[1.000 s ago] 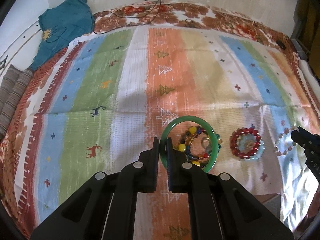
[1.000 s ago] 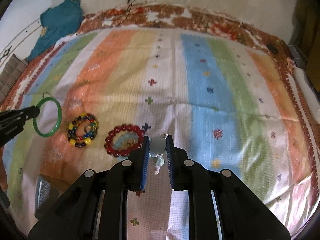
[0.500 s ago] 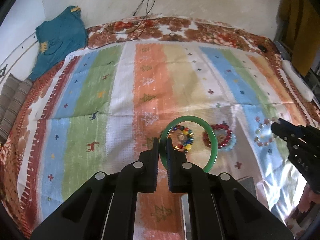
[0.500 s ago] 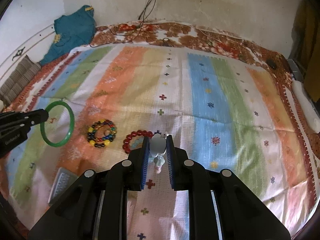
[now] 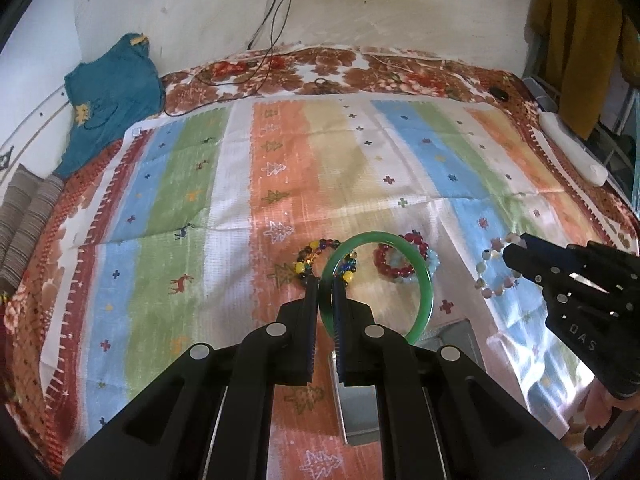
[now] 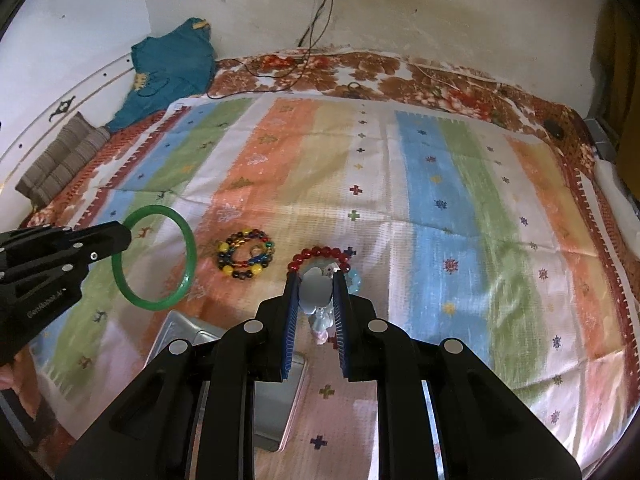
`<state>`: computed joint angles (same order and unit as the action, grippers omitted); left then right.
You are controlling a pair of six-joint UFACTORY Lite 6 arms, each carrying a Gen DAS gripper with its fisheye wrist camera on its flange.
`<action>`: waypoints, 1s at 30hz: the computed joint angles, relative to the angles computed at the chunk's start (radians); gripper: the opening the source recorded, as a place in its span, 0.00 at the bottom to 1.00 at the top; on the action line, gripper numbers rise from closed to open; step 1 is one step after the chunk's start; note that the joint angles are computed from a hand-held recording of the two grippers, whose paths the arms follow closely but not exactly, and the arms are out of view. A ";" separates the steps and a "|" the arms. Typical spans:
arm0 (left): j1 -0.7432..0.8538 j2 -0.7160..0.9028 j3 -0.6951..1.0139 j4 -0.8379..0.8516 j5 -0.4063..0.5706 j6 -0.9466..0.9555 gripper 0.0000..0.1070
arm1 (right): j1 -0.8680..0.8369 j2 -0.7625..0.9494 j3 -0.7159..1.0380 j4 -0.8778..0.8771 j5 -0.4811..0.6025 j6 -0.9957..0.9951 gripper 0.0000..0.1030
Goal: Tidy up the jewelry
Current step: 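Carry both held bracelets over the silver tin and open both grippers, then withdraw both grippers from the tin toward the remaining bracelets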
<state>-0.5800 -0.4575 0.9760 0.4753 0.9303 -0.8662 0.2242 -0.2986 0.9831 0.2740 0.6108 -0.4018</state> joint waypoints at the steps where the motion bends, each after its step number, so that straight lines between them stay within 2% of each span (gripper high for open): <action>1: -0.009 -0.006 -0.004 0.002 0.007 -0.007 0.06 | 0.005 -0.010 -0.007 -0.005 0.000 0.004 0.17; 14: -0.176 -0.076 -0.034 0.053 0.110 -0.135 0.06 | 0.009 -0.141 -0.094 0.079 0.072 -0.062 0.17; 22: -0.263 -0.085 -0.057 0.058 0.150 -0.203 0.07 | 0.037 -0.233 -0.147 0.100 0.074 -0.076 0.17; 24: -0.269 -0.083 -0.060 0.047 0.152 -0.206 0.12 | 0.066 -0.251 -0.163 0.021 0.051 0.001 0.32; 25: -0.275 -0.081 -0.062 0.053 0.160 -0.214 0.20 | 0.068 -0.256 -0.172 0.001 0.044 0.019 0.49; 26: -0.283 -0.081 -0.064 0.064 0.170 -0.222 0.24 | 0.064 -0.255 -0.176 0.000 0.043 0.017 0.50; 30: -0.258 -0.102 -0.072 0.065 0.188 -0.219 0.26 | 0.039 -0.230 -0.174 -0.023 0.037 0.027 0.50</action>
